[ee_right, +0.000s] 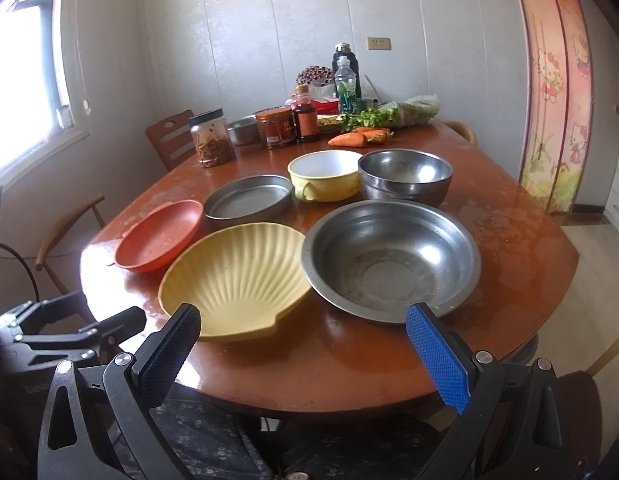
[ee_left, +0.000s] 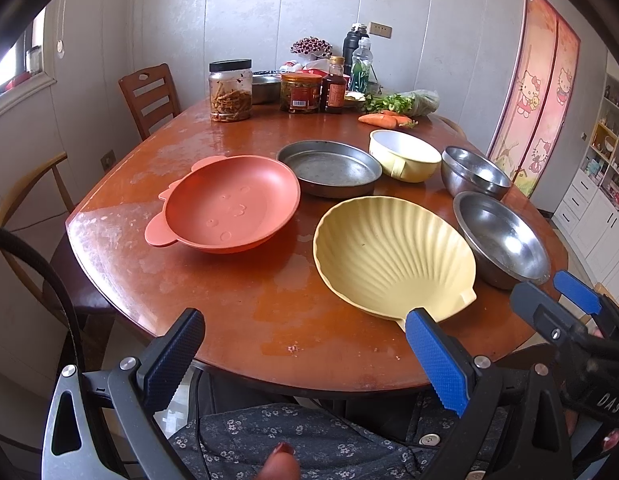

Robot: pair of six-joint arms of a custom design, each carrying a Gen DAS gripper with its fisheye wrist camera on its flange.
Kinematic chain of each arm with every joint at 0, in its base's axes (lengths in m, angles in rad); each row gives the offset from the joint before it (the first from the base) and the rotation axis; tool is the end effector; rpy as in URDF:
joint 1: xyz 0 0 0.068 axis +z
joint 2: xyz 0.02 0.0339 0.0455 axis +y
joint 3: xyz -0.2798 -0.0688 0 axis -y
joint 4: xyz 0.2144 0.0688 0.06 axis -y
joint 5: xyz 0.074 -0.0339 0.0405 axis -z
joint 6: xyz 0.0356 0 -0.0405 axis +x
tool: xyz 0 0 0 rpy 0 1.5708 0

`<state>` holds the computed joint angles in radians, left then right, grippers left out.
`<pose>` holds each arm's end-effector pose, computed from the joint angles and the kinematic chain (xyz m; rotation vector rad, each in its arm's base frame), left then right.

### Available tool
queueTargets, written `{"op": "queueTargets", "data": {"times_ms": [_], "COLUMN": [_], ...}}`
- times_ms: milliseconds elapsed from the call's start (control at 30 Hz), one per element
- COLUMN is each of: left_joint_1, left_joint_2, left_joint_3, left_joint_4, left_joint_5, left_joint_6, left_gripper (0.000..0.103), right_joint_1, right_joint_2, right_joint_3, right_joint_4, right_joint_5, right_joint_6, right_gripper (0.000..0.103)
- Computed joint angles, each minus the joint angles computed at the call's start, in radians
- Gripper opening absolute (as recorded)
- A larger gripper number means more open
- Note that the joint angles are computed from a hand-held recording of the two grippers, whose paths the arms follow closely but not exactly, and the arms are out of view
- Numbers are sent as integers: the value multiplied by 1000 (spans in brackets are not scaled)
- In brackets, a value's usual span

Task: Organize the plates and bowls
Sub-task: 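Reach the left tool to the salmon-orange plate and grasp its rim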

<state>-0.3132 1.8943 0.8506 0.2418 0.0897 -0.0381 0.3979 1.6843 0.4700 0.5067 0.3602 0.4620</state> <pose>0.3270 -0.1093 0.1450 0.3700 2.3570 -0.2741 0.2485 0.0908 0.1418 0.2569 2.2105 0.0587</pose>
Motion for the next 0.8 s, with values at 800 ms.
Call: {"op": "queueTargets", "data": {"times_ms": [800], "left_joint_1": [270], "left_joint_2": [258], "left_joint_3": [446], "left_joint_4": [-286], "left_joint_5": [75], "left_joint_6": [38], "left_gripper": [101], "right_joint_1": [3], "right_joint_2": [392], "right_joint_3": [745], "right_joint_4": [-384], "right_joint_5": [-257], "right_joint_6": [-157], "right_gripper": [102]}}
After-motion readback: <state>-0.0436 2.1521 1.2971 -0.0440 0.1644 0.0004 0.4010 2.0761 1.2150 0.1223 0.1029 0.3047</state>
